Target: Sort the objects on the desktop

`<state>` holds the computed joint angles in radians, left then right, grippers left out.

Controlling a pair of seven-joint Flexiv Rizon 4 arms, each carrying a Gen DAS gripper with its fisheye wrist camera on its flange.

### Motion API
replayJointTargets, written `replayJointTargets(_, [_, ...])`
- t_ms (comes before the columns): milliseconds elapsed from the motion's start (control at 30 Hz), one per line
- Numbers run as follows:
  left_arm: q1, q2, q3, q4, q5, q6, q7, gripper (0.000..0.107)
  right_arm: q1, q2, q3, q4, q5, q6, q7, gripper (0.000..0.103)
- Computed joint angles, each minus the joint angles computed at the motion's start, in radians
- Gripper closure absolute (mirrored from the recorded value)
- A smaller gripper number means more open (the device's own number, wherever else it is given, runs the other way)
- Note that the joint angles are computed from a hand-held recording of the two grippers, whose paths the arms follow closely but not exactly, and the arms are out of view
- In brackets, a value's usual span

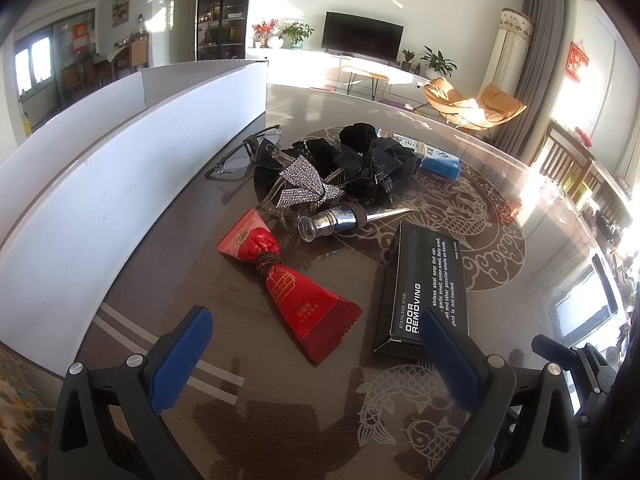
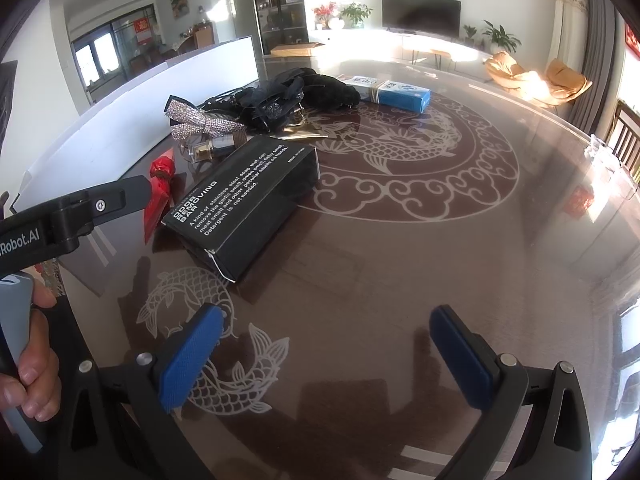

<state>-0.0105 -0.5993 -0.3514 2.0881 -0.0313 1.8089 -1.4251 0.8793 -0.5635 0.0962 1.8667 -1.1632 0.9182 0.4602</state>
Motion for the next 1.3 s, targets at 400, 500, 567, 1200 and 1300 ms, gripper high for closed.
replayJointTargets(400, [0.001, -0.001, -0.001, -0.001, 0.002, 0.001, -0.001, 0.004, 0.002, -0.004, -0.001, -0.004, 0.005, 0.003, -0.006, 0.0])
replayJointTargets(500, [0.002, -0.001, -0.001, -0.001, 0.002, 0.001, -0.001, 0.004, 0.002, -0.004, -0.001, -0.004, 0.005, 0.004, -0.006, 0.0])
replayJointTargets(567, [0.002, -0.001, -0.001, -0.001, 0.002, 0.001, -0.002, 0.004, 0.002, -0.004, -0.002, -0.004, 0.004, 0.004, -0.006, 0.0])
replayJointTargets(1200, [0.007, 0.0, -0.009, 0.004, 0.004, 0.002, -0.008, 0.004, 0.002, -0.02, -0.004, -0.019, 0.024, 0.028, -0.052, 0.0])
replayJointTargets(1300, [0.005, 0.001, -0.008, 0.006, 0.003, 0.004, -0.013, 0.004, 0.003, -0.026, -0.005, -0.028, 0.034, 0.029, -0.076, 0.0])
